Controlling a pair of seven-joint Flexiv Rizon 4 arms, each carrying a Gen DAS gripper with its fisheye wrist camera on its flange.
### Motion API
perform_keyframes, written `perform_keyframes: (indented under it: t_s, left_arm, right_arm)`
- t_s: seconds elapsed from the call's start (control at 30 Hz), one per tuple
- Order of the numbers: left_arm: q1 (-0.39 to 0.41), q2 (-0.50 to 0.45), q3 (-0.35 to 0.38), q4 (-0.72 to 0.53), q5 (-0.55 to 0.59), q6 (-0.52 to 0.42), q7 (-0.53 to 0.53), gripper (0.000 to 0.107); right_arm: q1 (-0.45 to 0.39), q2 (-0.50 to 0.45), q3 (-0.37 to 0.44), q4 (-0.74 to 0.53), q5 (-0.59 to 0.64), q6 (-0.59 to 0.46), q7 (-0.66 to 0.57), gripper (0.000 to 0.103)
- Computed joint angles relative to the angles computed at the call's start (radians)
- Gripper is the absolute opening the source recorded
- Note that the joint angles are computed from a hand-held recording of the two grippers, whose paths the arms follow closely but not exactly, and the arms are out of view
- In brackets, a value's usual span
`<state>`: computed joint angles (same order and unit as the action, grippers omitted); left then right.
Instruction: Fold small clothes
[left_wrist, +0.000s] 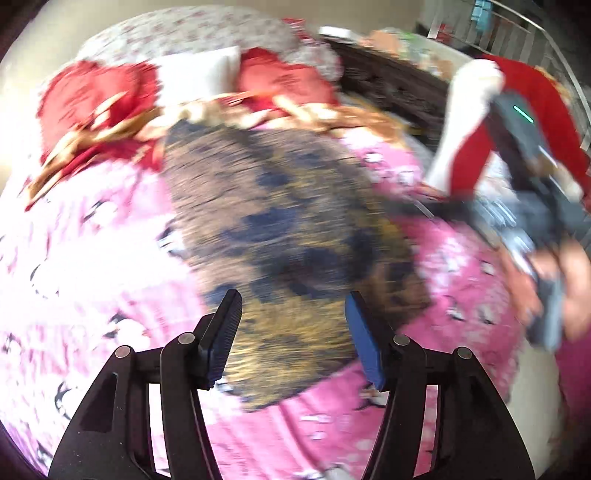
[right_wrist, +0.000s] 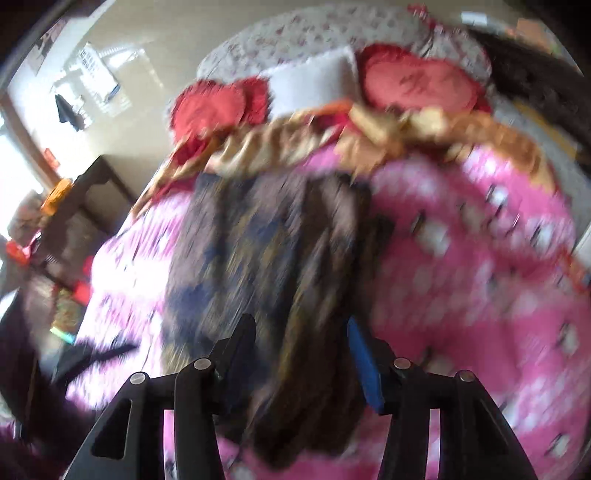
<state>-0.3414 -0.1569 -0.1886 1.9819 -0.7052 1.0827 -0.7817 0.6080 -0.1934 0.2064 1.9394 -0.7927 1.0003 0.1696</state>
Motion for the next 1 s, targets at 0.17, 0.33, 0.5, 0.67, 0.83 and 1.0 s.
perform_keyframes:
  t_s: [0.17, 0.33, 0.5, 0.67, 0.83, 1.0]
  left_arm:
    - [0.011, -0.058, 0.019, -0.021, 0.1, 0.009, -0.131, 0.058]
    - [0.021, -0.087, 0.026, -0.027, 0.211, 0.019, -0.191, 0.058]
    - [0.032, -0.074, -0.002, -0.014, 0.172, 0.112, -0.152, 0.058]
    - [0.018, -0.131, 0.018, -0.106, 0.277, 0.122, -0.253, 0.058]
    - [0.011, -0.199, 0.033, -0.216, 0.368, 0.076, -0.354, 0.058]
    - [0.011, -0.241, 0.027, -0.274, 0.409, 0.036, -0.392, 0.06]
  right_arm:
    - [0.085, -0.054, 0.019, -0.056, -0.004, -0.225, -0.073, 0.001]
    - [0.08, -0.058, 0.015, -0.006, 0.005, -0.2, 0.031, 0.001]
    - [0.072, 0.024, -0.002, 0.025, -0.12, -0.194, 0.215, 0.024]
    - [0.034, -0.031, -0.023, -0.07, -0.238, -0.174, 0.194, 0.045]
    - [0.032, -0.132, -0.057, -0.174, -0.204, -0.175, 0.056, 0.045]
    - [0.018, -0.167, -0.081, -0.174, -0.131, -0.21, -0.012, 0.045]
